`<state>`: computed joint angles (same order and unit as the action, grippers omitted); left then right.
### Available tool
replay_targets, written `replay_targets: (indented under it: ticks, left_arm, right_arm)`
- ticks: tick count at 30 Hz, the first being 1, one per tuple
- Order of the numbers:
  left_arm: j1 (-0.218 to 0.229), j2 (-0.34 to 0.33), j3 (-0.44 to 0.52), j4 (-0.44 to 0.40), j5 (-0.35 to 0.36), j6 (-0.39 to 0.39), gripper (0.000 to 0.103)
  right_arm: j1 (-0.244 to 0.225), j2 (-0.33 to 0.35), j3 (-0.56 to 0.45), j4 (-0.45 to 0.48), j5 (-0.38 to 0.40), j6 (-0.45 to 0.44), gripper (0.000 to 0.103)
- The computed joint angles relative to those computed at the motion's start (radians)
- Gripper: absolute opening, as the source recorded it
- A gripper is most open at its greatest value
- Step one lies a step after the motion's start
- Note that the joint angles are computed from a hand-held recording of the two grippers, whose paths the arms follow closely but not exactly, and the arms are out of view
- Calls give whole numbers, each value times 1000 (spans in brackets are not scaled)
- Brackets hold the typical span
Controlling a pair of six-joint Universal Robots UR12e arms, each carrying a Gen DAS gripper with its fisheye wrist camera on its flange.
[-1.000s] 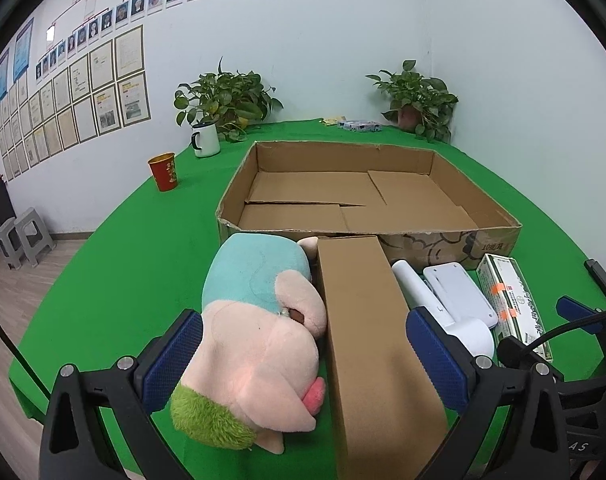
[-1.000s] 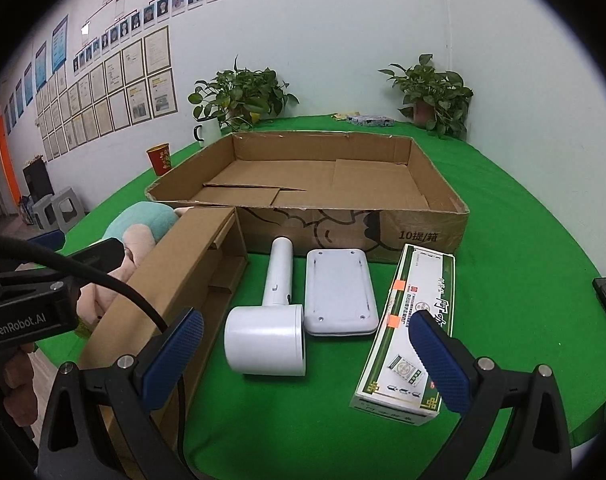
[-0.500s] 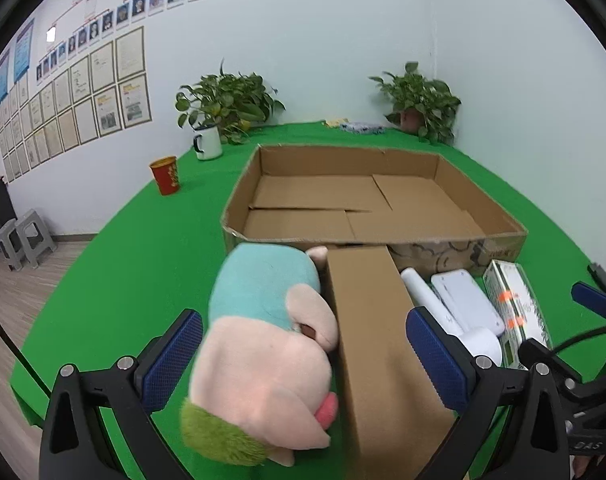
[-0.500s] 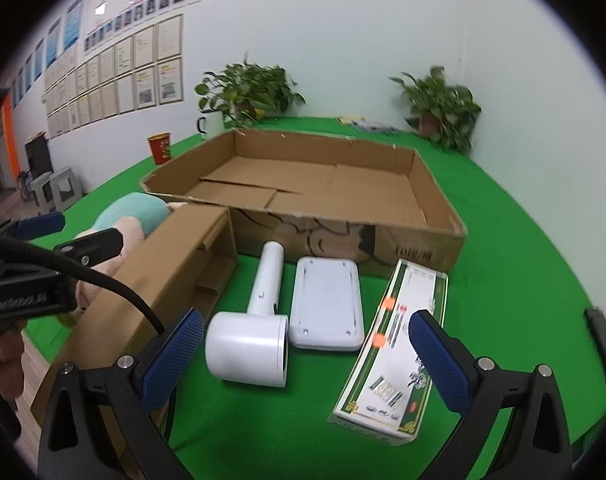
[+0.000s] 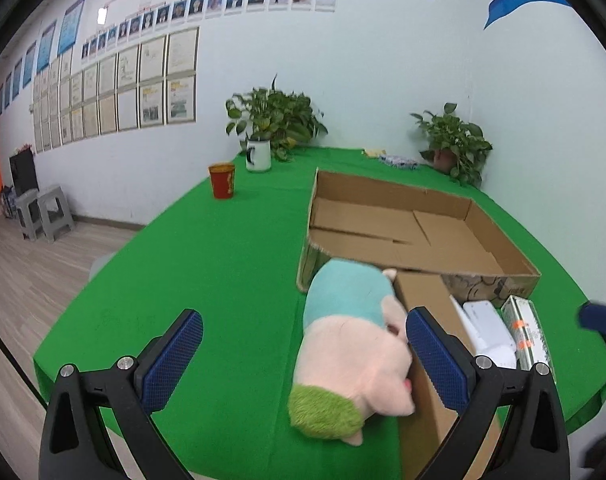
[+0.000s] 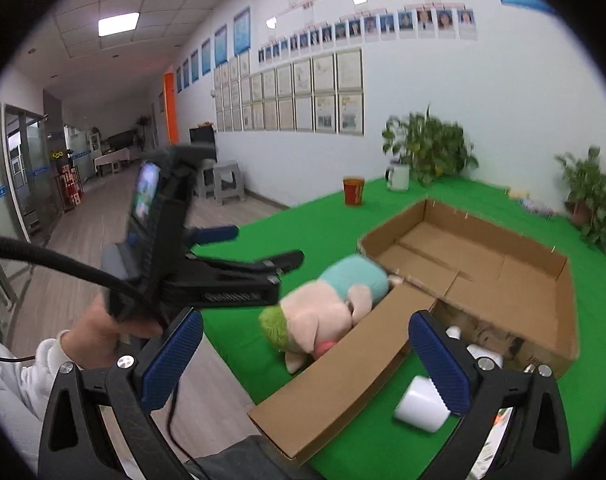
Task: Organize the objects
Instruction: 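Grasp the plush pig toy with the left gripper and lift it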
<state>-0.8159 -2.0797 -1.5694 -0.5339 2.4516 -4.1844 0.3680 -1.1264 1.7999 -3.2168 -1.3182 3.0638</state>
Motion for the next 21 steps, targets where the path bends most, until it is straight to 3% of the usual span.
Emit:
replay_targets:
  ticks: [5, 10, 15, 18, 21]
  left_arm:
    - [43, 19, -79, 93, -168, 26, 102]
    - [72, 8, -112, 222, -278, 101, 102]
    - [91, -13, -107, 287, -353, 155, 102]
    - [99, -32, -90, 298, -397, 188, 100]
    - [107, -44, -92, 336, -431, 209, 92]
  right_arm:
    - [22, 67, -57, 91, -171, -1, 102]
    - [28, 89, -78, 121, -304, -34, 102]
    - [42, 137, -122, 62, -477, -120, 102]
    - [48, 173, -161, 14, -519, -189, 102]
    - [54, 200, -192, -41, -526, -230, 102]
